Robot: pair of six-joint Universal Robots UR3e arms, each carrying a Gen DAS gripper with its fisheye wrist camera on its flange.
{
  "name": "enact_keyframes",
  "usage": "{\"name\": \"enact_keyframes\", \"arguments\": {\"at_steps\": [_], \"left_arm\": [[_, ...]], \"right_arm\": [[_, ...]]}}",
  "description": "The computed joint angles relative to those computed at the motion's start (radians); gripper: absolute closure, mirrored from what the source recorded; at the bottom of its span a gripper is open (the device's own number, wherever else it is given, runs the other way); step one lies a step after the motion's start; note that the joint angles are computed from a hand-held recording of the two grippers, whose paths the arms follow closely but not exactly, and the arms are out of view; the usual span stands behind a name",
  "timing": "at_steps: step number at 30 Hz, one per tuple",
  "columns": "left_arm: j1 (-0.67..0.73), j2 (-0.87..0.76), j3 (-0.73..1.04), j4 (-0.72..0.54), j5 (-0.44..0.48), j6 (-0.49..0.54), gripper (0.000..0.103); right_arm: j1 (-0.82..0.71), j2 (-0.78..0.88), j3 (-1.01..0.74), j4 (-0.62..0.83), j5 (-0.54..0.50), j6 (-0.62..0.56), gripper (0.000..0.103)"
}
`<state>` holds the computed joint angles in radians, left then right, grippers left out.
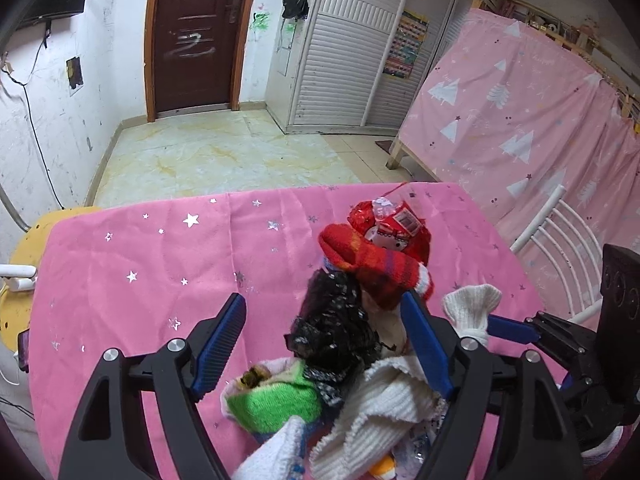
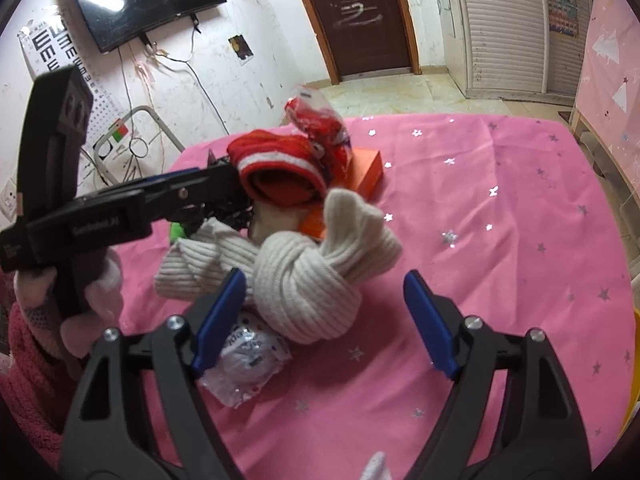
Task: Collect trash
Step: 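Grasp the black plastic bag with the left gripper while the right gripper grasps the knitted sock, then carry the black bag and knitted sock to the yellow bin and release both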
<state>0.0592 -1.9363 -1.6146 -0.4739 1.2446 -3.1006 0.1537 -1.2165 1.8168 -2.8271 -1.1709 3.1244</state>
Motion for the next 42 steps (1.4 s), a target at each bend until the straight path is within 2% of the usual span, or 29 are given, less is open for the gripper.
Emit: {"name": "enact_keyframes", "arguments": {"at_steps": [2, 4, 5, 6, 7, 9, 18, 26, 35, 42], "left_arm": [[-0.005, -0.011, 0.008, 0.001, 0.005, 0.007, 0.032], [-0.008, -0.016, 0.007, 0.003, 0.007, 0.017, 0.043], [-0.017, -0.018, 0.013, -0.006, 0.014, 0.022, 0.056], [-0.02, -0.018, 0.009, -0.008, 0.014, 0.029, 0.069], [-0.023, -0.017, 0.005, -0.01, 0.018, 0.038, 0.077], [-0.036, -0.012, -0.013, 0.013, 0.051, 0.041, 0.082], [-0.049, 0.123, -0.122, 0.084, 0.088, 0.035, 0.083], [-0.069, 0.222, -0.118, 0.066, 0.11, 0.011, 0.083], [-0.152, 0.208, -0.026, 0.034, 0.161, -0.024, 0.083], [-0.258, 0.137, 0.102, -0.002, 0.207, -0.044, 0.083]], "right_arm": [[0.003, 0.01, -0.01, 0.002, -0.005, 0.001, 0.025], [0.005, 0.016, -0.014, -0.002, -0.01, 0.004, 0.025], [0.006, 0.016, -0.014, -0.005, -0.014, 0.004, 0.026], [0.007, 0.016, -0.014, -0.008, -0.013, 0.001, 0.03], [0.005, 0.014, -0.008, -0.015, -0.001, -0.001, 0.04], [0.011, 0.01, -0.001, -0.037, -0.01, -0.003, 0.051], [-0.008, -0.069, 0.085, -0.113, 0.004, -0.002, 0.054], [-0.068, -0.172, 0.174, -0.165, 0.044, -0.008, 0.054], [-0.232, -0.316, 0.315, -0.205, 0.138, -0.029, 0.054], [-0.43, -0.443, 0.436, -0.189, 0.233, -0.074, 0.054]]}}
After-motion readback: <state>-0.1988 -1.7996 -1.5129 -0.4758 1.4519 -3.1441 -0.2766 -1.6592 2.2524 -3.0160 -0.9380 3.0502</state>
